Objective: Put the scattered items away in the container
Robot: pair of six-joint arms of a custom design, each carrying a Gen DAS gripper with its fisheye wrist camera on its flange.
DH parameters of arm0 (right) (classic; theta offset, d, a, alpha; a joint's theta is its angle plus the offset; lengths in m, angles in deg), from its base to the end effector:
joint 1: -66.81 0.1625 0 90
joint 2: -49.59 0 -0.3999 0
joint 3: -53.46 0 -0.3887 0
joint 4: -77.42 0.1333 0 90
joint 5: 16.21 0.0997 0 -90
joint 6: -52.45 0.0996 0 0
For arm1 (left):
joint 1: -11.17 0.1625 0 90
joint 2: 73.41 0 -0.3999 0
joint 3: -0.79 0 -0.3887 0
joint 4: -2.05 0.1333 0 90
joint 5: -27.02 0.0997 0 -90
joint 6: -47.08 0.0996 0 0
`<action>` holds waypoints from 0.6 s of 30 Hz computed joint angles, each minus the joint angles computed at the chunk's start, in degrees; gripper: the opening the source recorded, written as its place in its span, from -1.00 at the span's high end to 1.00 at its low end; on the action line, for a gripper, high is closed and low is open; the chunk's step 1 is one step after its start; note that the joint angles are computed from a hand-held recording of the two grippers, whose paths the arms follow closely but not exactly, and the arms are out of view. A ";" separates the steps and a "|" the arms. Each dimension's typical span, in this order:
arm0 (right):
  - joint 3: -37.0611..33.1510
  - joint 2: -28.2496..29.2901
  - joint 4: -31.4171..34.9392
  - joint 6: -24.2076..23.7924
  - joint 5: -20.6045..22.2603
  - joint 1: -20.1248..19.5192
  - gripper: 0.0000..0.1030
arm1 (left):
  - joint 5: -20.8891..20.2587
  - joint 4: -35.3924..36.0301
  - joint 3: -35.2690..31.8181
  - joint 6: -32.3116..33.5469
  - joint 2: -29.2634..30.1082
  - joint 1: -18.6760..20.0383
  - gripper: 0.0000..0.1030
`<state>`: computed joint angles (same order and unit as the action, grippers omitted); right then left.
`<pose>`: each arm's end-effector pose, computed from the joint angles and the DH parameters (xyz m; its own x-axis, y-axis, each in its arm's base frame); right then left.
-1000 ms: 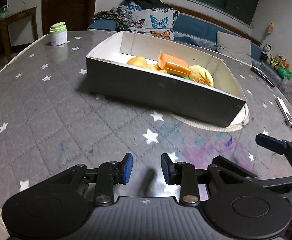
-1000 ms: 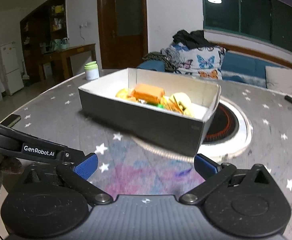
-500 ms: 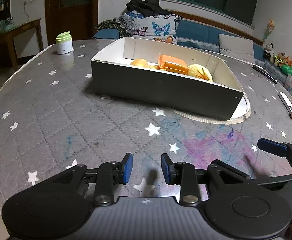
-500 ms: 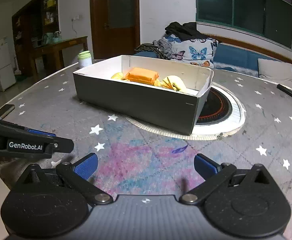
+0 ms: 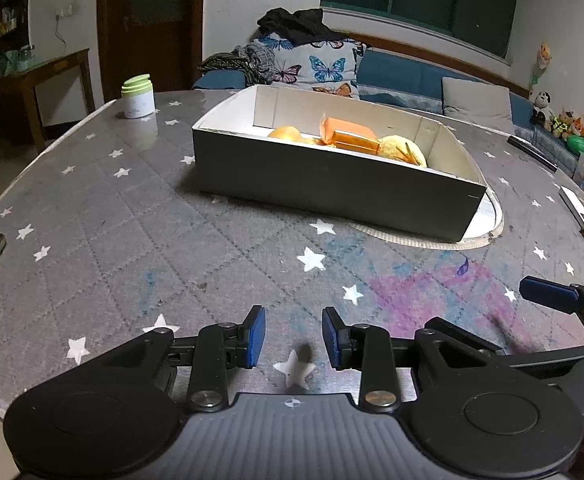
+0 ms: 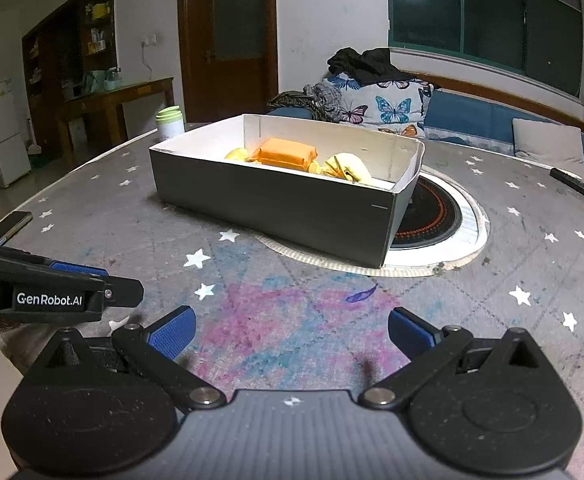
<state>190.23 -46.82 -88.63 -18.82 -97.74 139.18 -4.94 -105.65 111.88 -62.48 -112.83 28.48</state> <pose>0.0229 -0.4165 0.2863 -0.5440 -0.6632 0.5141 -0.8384 0.4547 -0.3006 -0.3621 -0.3410 -0.0642 -0.6957 -0.4025 -0.5950 0.2808 0.6100 -0.7410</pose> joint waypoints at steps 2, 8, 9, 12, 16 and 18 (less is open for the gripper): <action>0.14 -0.23 0.14 -0.11 0.18 -0.01 -1.00 | -0.01 0.82 -0.23 -0.53 0.12 -0.13 0.34; 0.67 -0.66 0.08 -0.56 0.44 0.05 -1.00 | 0.02 2.28 -0.67 -1.43 0.40 -0.45 0.34; 0.73 -0.68 0.02 -0.56 0.44 0.08 -1.00 | 0.05 2.29 -0.66 -1.45 0.40 -0.47 0.34; 0.82 -0.73 0.01 -0.74 0.45 0.14 -1.00 | 0.11 1.98 -0.48 -1.39 0.32 -0.45 0.34; 0.85 -0.71 0.04 -0.99 0.42 0.25 -1.00 | 0.20 1.57 -0.22 -1.36 0.18 -0.38 0.34; 0.76 -0.65 0.06 -1.11 0.40 0.37 -1.00 | 0.30 1.73 -0.21 -1.52 0.13 -0.35 0.34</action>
